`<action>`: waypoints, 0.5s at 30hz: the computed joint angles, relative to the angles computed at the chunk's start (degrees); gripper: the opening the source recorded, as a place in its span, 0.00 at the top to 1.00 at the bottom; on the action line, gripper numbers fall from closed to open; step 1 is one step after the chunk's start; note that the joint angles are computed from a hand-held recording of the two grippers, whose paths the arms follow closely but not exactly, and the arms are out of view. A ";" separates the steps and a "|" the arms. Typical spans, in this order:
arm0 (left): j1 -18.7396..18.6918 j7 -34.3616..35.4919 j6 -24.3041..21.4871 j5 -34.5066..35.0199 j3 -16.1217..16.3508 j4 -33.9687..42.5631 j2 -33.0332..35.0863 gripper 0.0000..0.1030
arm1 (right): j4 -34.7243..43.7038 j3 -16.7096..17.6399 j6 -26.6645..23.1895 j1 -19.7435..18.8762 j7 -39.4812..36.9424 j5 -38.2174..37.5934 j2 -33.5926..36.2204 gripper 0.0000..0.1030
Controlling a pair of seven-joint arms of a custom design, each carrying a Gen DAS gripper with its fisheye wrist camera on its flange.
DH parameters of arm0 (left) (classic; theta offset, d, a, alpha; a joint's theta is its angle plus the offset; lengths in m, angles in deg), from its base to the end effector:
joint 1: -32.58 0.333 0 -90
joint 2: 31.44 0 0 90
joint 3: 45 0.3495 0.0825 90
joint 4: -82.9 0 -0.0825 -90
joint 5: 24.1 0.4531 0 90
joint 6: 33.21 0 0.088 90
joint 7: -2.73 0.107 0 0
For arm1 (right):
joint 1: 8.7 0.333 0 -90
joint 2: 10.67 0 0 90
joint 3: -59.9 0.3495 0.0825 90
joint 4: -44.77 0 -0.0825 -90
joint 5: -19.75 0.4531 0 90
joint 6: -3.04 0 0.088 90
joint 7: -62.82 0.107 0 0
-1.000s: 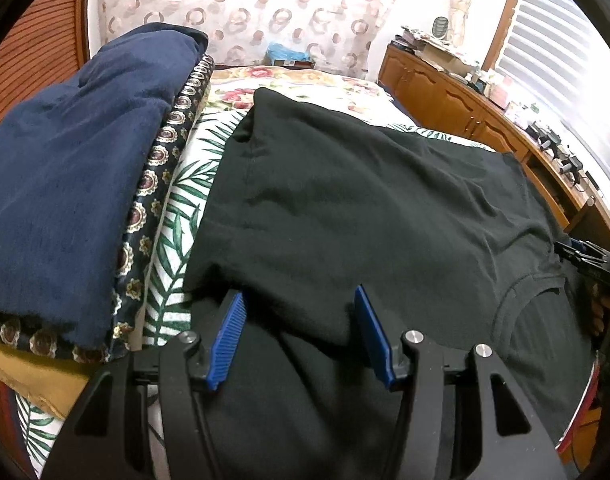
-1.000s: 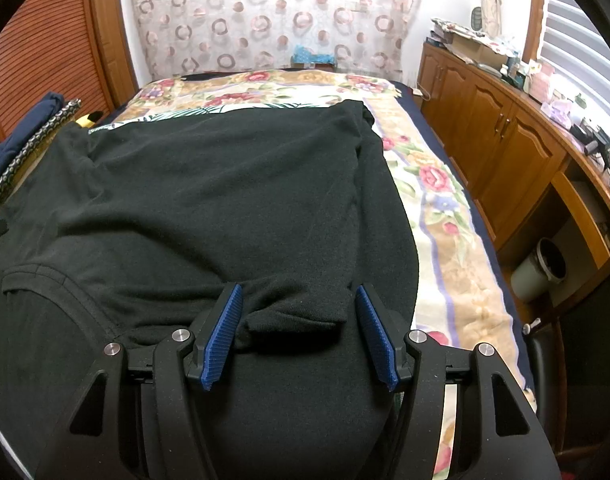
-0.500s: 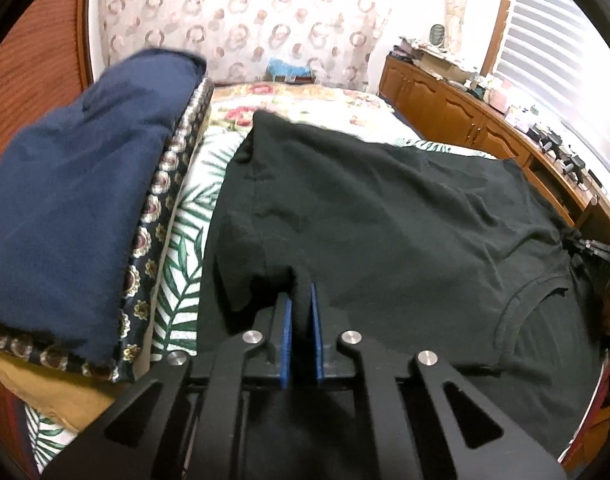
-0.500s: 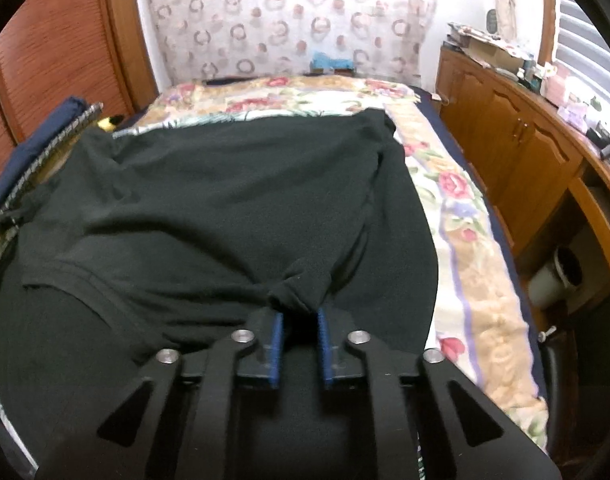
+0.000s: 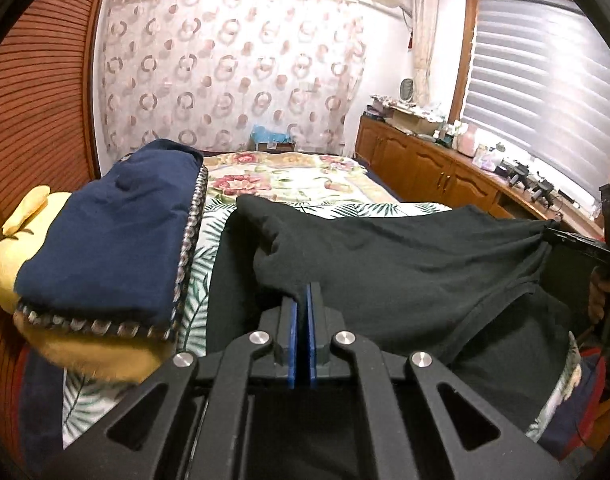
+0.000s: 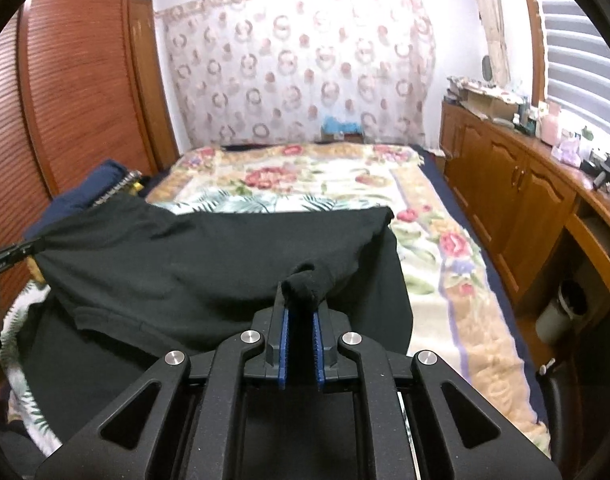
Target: Fold small clothes
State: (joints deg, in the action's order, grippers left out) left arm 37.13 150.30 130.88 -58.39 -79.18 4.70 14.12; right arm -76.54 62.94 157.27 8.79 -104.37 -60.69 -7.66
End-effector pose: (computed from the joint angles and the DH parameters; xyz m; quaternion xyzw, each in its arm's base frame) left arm 0.8209 -0.2606 0.3675 -0.3824 0.7895 -0.4647 0.1208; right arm 0.5841 0.2529 0.4191 -0.5376 0.7037 -0.3459 0.3100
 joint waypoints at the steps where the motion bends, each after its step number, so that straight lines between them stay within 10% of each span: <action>1: 1.29 0.62 -0.54 -0.61 -0.81 -1.13 -0.57 0.99 | -0.67 0.15 -0.11 0.19 0.44 -0.46 -0.74 0.93; 15: 7.94 10.39 0.03 -12.95 -4.05 -17.35 -10.62 0.99 | -9.56 5.15 -2.23 1.54 -1.62 5.55 -9.10 0.93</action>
State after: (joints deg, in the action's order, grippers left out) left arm 45.07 160.69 130.90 -71.34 -83.22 -12.65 3.50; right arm -86.10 68.09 155.04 10.33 -105.99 -55.14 -16.76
